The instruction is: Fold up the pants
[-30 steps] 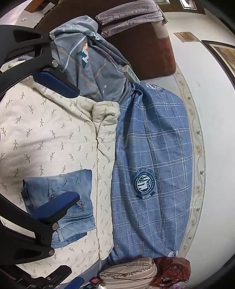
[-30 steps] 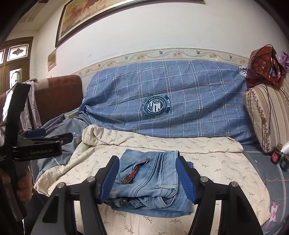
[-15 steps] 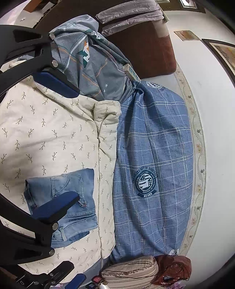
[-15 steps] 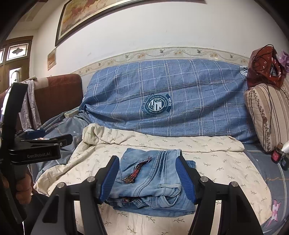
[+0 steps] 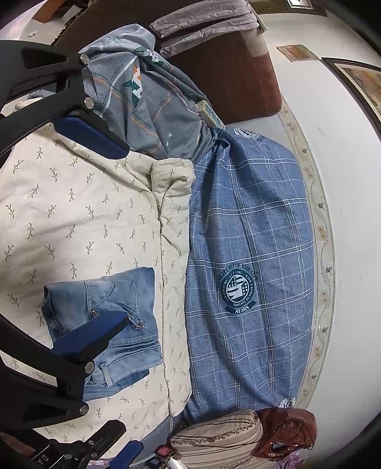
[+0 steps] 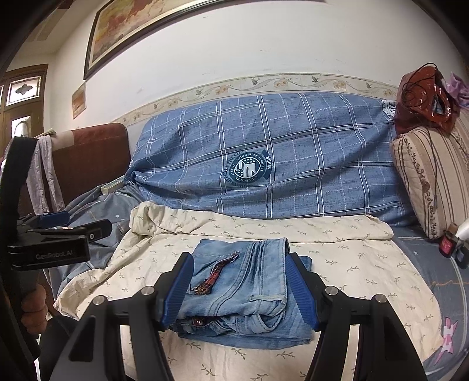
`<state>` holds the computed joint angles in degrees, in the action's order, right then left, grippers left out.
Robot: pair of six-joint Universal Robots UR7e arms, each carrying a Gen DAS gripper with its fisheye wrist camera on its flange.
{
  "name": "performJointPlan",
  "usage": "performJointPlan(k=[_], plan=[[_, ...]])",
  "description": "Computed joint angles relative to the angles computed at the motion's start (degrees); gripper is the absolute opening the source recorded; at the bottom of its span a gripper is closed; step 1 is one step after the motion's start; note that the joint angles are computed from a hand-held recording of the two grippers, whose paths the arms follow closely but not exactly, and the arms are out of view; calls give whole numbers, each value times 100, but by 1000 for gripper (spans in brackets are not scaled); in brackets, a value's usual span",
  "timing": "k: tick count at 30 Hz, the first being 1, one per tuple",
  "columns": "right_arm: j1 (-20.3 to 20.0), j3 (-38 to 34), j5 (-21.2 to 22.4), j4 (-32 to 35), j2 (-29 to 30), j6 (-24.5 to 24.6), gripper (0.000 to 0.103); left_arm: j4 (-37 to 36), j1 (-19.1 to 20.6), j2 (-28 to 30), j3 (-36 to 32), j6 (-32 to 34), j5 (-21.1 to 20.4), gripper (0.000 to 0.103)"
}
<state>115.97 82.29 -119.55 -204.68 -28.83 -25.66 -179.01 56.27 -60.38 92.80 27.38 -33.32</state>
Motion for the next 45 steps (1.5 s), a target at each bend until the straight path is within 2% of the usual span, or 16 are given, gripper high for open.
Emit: performJointPlan(k=[28,45], plan=[[23,-40,-65,55,58,-52,68,90,7,-98,126,-56,-200,103],[46,-109,-44,62,97,-167,68,161,32,-220,179,-34,-494,103]])
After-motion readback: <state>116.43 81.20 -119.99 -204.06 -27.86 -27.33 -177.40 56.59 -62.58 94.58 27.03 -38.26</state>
